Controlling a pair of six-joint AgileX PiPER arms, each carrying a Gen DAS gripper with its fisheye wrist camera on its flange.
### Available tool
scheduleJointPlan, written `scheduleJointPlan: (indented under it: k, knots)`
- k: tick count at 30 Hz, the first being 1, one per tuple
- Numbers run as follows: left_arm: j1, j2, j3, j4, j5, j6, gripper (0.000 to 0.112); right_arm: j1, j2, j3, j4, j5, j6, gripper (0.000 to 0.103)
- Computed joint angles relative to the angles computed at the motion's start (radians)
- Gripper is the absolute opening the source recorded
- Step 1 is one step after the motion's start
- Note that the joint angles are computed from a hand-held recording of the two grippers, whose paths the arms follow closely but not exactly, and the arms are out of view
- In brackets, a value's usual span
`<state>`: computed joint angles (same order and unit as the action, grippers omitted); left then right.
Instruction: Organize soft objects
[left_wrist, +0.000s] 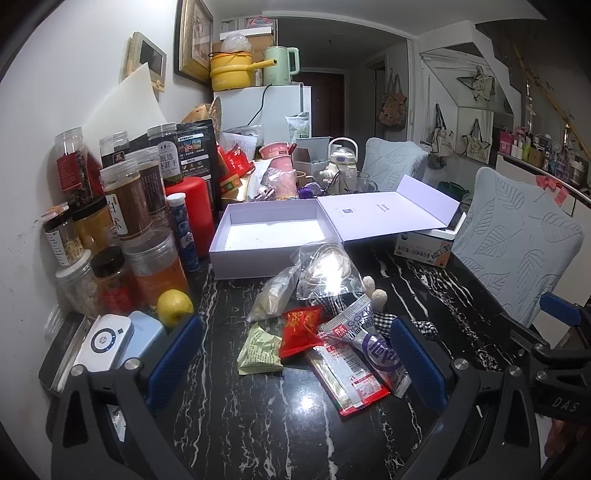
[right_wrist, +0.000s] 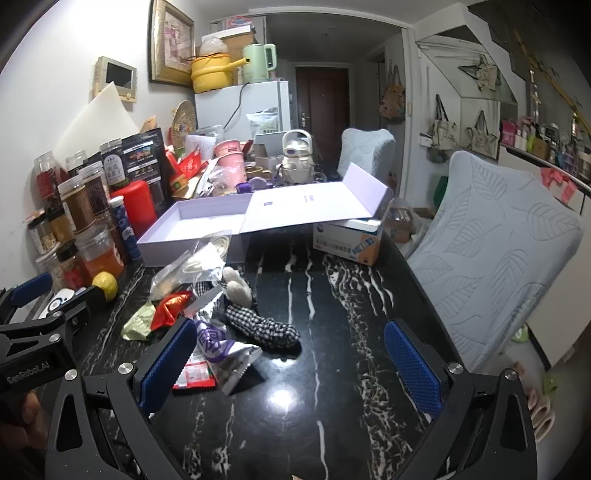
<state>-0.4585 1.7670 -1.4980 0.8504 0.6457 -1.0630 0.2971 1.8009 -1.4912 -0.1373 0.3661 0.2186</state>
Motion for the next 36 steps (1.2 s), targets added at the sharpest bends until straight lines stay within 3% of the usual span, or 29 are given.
scheduleJointPlan:
  k: [29, 36]
  knots:
    - [0.001, -0.010, 0.023, 0.017, -0.020, -0.021, 0.103, 0.002, 0.004, 0.000, 0.034, 0.001, -0.044, 0.103]
    - [0.011, 0.016, 0.040, 0.031, -0.026, -0.043, 0.103, -0.004, 0.046, -0.004, 0.118, -0.019, -0.141, 0.103]
